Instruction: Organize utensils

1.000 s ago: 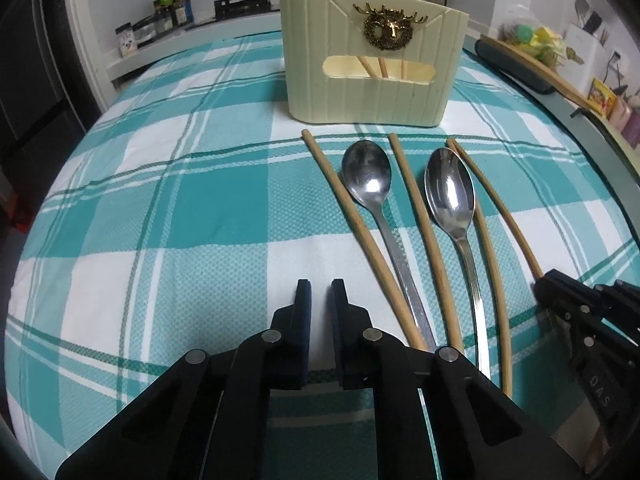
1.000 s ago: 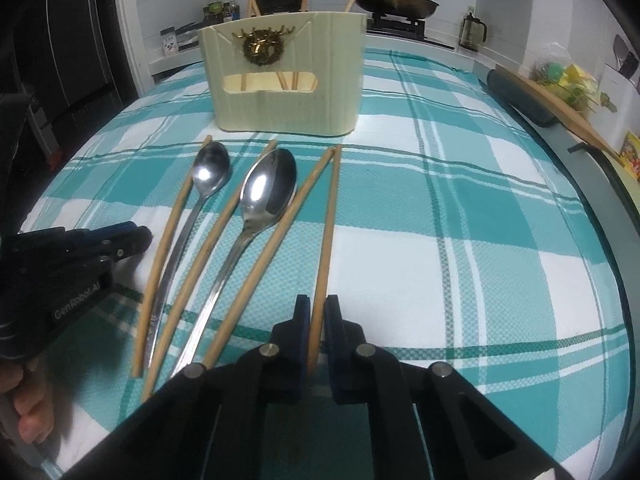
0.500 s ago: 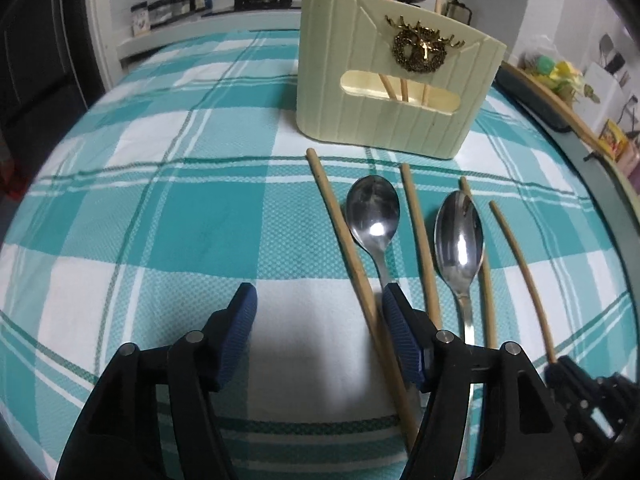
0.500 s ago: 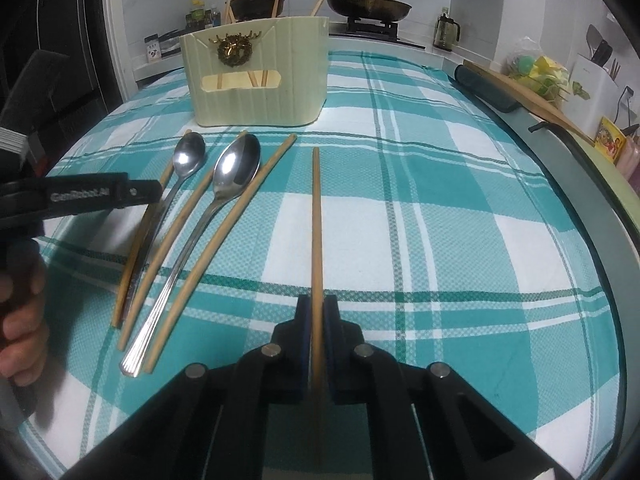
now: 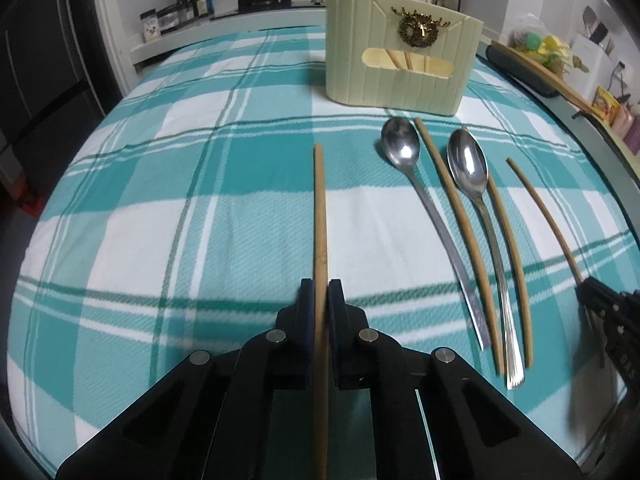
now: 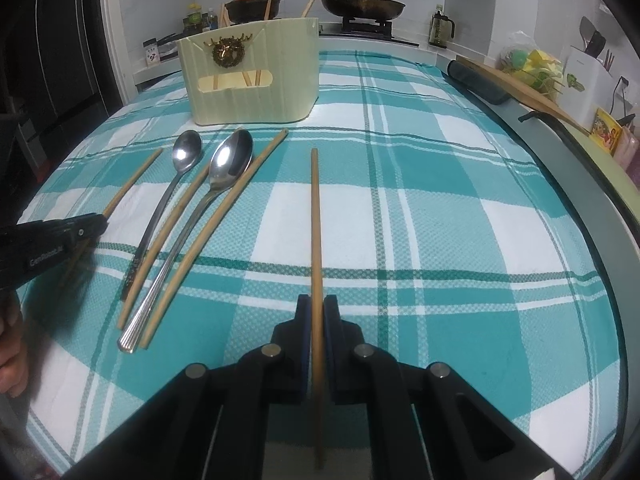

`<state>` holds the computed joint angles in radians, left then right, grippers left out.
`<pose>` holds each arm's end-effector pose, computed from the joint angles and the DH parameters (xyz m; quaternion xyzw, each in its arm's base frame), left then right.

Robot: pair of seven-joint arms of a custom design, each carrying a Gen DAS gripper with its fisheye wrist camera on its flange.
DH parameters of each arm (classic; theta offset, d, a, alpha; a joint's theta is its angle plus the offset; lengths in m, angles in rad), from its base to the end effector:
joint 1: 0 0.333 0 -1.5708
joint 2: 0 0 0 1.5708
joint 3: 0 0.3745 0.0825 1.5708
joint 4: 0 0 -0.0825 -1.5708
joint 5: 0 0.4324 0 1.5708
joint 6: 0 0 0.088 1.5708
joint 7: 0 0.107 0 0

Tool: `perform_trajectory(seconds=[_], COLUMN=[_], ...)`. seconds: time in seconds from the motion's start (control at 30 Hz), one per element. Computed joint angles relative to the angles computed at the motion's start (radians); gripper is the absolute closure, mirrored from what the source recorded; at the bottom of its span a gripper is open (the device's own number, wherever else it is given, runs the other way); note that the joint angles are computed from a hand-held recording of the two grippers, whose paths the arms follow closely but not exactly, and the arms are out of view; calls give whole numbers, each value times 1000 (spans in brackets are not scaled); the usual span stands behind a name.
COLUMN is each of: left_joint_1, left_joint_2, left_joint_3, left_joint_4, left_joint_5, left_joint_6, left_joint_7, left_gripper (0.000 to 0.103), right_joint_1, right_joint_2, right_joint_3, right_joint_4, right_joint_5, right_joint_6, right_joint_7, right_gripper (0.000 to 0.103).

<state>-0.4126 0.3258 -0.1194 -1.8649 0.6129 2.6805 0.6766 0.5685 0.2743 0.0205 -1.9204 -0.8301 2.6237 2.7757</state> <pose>0.6175 -0.3752 0.4219 -0.6383 0.7105 -0.2224 0.1956 0.5730 0.4025 0.4187 -0.6768 0.6575 -0.2438 0.2241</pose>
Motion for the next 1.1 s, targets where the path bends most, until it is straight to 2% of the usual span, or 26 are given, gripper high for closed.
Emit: perform_trajectory(seconds=[0.07, 0.1, 0.13, 0.17, 0.2, 0.23, 0.27, 0.3, 0.43, 0.5, 0.6, 0.67, 0.73, 0.87, 0.93, 1.0, 1.03, 1.1], left_joint_1=[13, 28, 48, 64, 73, 75, 86, 99, 166, 170, 127, 126, 116, 92, 87, 89, 85, 74], left_joint_2=[-40, -57, -72, -83, -96, -106, -113, -114, -86, -56, -5, 33, 68, 125, 145, 177, 195, 227], left_joint_3=[-11, -26, -44, -57, -62, -59, -65, -75, -136, -139, -91, -91, -81, -56, -53, -64, -65, -63], left_joint_4=[-56, -80, -103, -120, -137, -149, -157, -154, -98, -45, 38, 94, 147, 231, 267, 324, 356, 410], left_joint_5=[-15, -43, -87, -126, -150, -158, -182, -216, -435, -487, -436, -448, -444, -405, -395, -411, -413, -409], left_joint_6=[13, 22, 41, 59, 76, 93, 106, 107, 76, 40, -21, -67, -119, -198, -222, -261, -281, -309], left_joint_7=[23, 51, 92, 126, 145, 152, 184, 227, 458, 537, 546, 579, 594, 606, 618, 647, 660, 675], left_gripper=[96, 88, 79, 56, 40, 38, 38, 38, 38, 38, 39, 40, 40, 43, 48, 63, 67, 89], right_joint_1=[0, -2, -3, -6, -11, -19, -27, -37, -81, -109, -139, -151, -152, -135, -123, -116, -112, -111], right_joint_2=[-24, -34, -42, -50, -57, -64, -73, -83, -96, -92, -65, -28, 14, 116, 158, 194, 212, 256], right_joint_3=[7, 12, 18, 25, 32, 38, 41, 45, 71, 88, 105, 111, 105, 77, 61, 53, 48, 41], right_joint_4=[-28, -39, -47, -54, -61, -70, -83, -97, -107, -95, -37, 30, 97, 244, 303, 363, 395, 465], right_joint_5=[11, 18, 26, 39, 56, 77, 94, 114, 261, 379, 535, 612, 650, 671, 663, 662, 663, 671], right_joint_6=[-9, -14, -24, -34, -35, -22, 4, 39, 105, 123, 86, 27, -36, -178, -218, -253, -267, -293], right_joint_7=[-5, -11, -21, -32, -43, -52, -57, -63, -209, -324, -498, -610, -689, -765, -782, -805, -806, -817], right_gripper=[97, 97, 97, 96, 95, 88, 76, 72, 72, 72, 72, 72, 72, 72, 72, 74, 78, 83])
